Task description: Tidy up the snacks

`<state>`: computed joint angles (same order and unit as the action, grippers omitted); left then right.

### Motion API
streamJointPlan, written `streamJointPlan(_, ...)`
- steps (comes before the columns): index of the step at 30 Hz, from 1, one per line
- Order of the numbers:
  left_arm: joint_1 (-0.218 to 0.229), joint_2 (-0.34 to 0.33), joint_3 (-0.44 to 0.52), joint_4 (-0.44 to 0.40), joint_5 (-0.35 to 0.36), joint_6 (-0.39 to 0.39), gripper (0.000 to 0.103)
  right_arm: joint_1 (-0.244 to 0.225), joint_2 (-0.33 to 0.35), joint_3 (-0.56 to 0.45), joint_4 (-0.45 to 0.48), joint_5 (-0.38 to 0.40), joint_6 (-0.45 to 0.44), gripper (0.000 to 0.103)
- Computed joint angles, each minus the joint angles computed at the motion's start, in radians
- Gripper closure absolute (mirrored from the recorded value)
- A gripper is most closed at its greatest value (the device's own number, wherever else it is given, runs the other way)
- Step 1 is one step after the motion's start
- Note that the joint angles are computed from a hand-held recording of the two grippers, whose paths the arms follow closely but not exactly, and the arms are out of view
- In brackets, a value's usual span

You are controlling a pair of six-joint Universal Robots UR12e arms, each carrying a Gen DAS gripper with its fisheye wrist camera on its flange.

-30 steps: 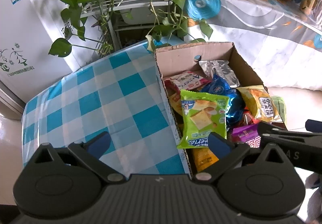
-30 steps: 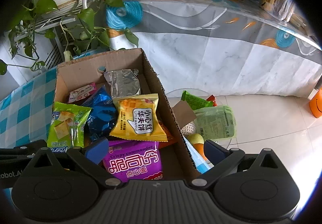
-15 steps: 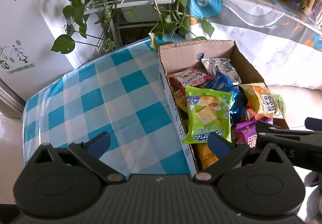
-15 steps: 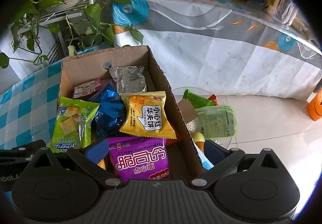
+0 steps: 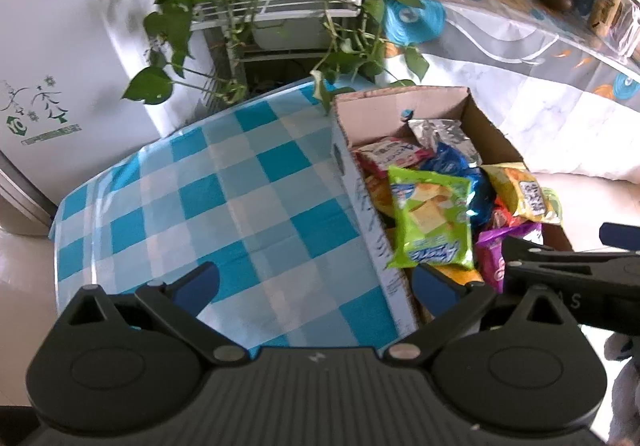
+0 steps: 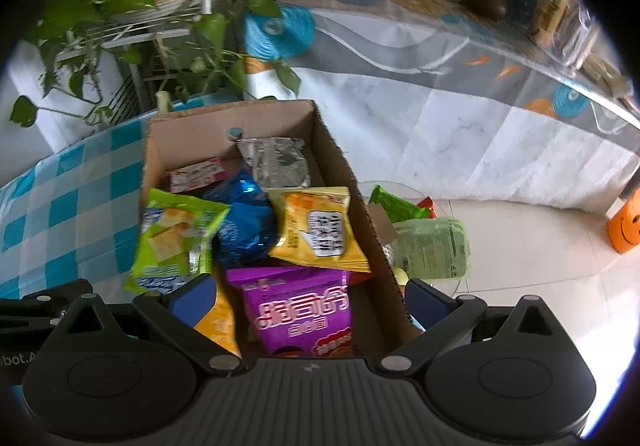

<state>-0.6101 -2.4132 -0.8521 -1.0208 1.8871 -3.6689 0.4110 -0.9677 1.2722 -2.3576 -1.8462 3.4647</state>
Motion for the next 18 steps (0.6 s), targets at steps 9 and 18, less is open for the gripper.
streamJointPlan(9, 0.021, 0.109, -0.19, 0.094, 0.008, -0.015, 0.001, 0.04, 0.016, -0.026, -0.027, 0.025, -0.075, 0.0)
streamJointPlan(18, 0.051, 0.202, -0.361, 0.189, 0.021, -0.038, 0.001, 0.082, 0.046, -0.063, -0.065, 0.057, -0.122, 0.0)
